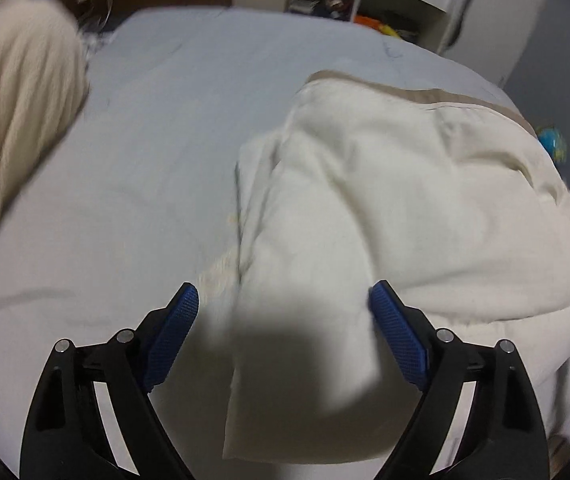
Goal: Fold large clothes
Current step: 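Press and smooth the folded coat bundle flat with both tools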
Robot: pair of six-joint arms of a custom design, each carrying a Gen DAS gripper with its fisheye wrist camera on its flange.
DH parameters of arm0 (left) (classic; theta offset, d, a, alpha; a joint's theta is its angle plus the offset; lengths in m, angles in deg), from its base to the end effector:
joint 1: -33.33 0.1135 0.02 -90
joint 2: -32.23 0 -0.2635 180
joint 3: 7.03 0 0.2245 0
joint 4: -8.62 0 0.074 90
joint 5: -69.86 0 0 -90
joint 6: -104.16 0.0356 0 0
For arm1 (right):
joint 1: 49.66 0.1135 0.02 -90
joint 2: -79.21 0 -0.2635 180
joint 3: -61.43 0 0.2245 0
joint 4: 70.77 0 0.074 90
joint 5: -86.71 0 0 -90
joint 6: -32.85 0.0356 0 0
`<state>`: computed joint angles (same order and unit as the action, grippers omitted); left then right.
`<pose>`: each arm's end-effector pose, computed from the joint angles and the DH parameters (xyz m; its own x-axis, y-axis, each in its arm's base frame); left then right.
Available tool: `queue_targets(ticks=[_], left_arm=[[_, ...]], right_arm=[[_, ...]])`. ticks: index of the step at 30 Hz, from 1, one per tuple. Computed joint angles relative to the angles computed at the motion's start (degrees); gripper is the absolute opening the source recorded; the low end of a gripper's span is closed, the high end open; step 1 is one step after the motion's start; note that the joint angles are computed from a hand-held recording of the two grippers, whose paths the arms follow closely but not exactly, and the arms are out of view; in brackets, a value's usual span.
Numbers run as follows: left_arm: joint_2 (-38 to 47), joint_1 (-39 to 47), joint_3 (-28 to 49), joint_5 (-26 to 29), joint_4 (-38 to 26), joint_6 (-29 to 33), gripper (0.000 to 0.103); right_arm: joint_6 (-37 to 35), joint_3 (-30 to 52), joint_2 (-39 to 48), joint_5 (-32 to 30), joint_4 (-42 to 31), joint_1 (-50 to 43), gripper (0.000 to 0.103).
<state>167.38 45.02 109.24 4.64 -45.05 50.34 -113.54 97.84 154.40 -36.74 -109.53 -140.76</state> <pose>0.4448 0.0768 0.1253 -0.7900 0.3839 -0.4781 0.5023 0.8523 -0.1457 0.0167 -0.1504 0.1264 -0.6863 0.4547 -0.5677 0.4786 0.8700 0.1182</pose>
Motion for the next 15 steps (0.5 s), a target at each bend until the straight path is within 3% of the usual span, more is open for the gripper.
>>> queue_targets(ticks=[5, 10, 15], left_arm=[[3.2, 1.7, 5.9, 1.0, -5.8, -2.5, 0.086], [-3.2, 3.5, -3.8, 1.4, -0.3, 1.8, 0.082], [-11.6, 7.0, -13.3, 5.3, 2.3, 8.9, 0.088]], right_arm=[[0.2, 0.2, 1.2, 1.1, -0.1, -1.1, 0.071], [-5.3, 3.4, 0.1, -0.1, -6.3, -6.5, 0.071], [-21.6, 10.0, 2.1, -3.8, -21.9, -19.5, 0.071]])
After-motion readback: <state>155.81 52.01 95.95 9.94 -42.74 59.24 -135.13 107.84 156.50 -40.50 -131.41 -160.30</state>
